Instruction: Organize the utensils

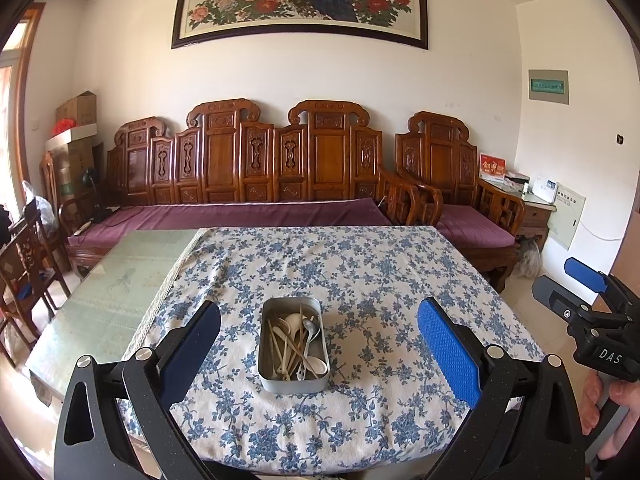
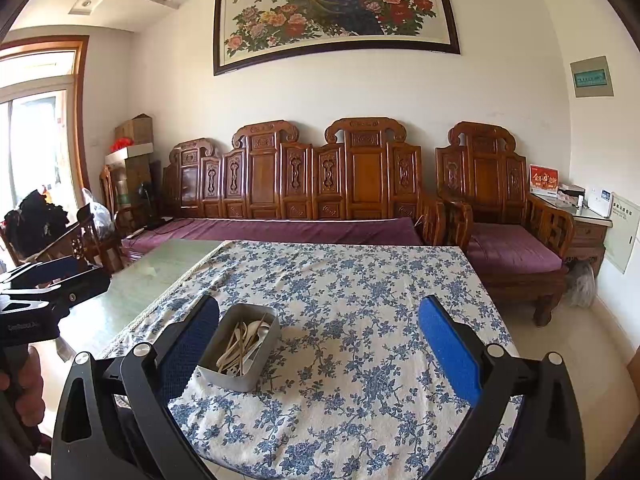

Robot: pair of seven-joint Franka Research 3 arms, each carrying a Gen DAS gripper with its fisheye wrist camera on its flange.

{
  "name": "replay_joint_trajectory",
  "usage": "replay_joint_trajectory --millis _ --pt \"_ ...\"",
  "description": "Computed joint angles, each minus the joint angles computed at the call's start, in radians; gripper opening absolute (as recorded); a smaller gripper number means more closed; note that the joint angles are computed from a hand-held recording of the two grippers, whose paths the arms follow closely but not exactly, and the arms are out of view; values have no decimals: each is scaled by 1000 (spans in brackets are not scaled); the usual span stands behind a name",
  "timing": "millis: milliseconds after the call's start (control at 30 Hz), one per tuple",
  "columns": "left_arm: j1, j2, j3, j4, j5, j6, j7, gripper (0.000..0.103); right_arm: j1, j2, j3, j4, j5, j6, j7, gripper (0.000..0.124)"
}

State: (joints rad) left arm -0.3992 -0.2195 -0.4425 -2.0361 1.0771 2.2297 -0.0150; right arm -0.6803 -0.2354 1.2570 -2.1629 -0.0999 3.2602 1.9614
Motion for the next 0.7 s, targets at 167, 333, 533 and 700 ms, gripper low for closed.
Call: replay_joint_trajectory --millis 167,333,533,700 --pt "0 2 0 3 -1 1 5 95 -3 -1 4 1 0 0 3 100" --pt "-1 4 -1 5 5 0 0 95 0 0 0 0 -1 1 1 100" --pt "-3 2 -1 2 6 -2 -4 95 2 -1 -1 -1 0 1 2 100" --pt "-4 2 -1 1 4 -3 -2 95 1 0 1 -1 0 2 3 100"
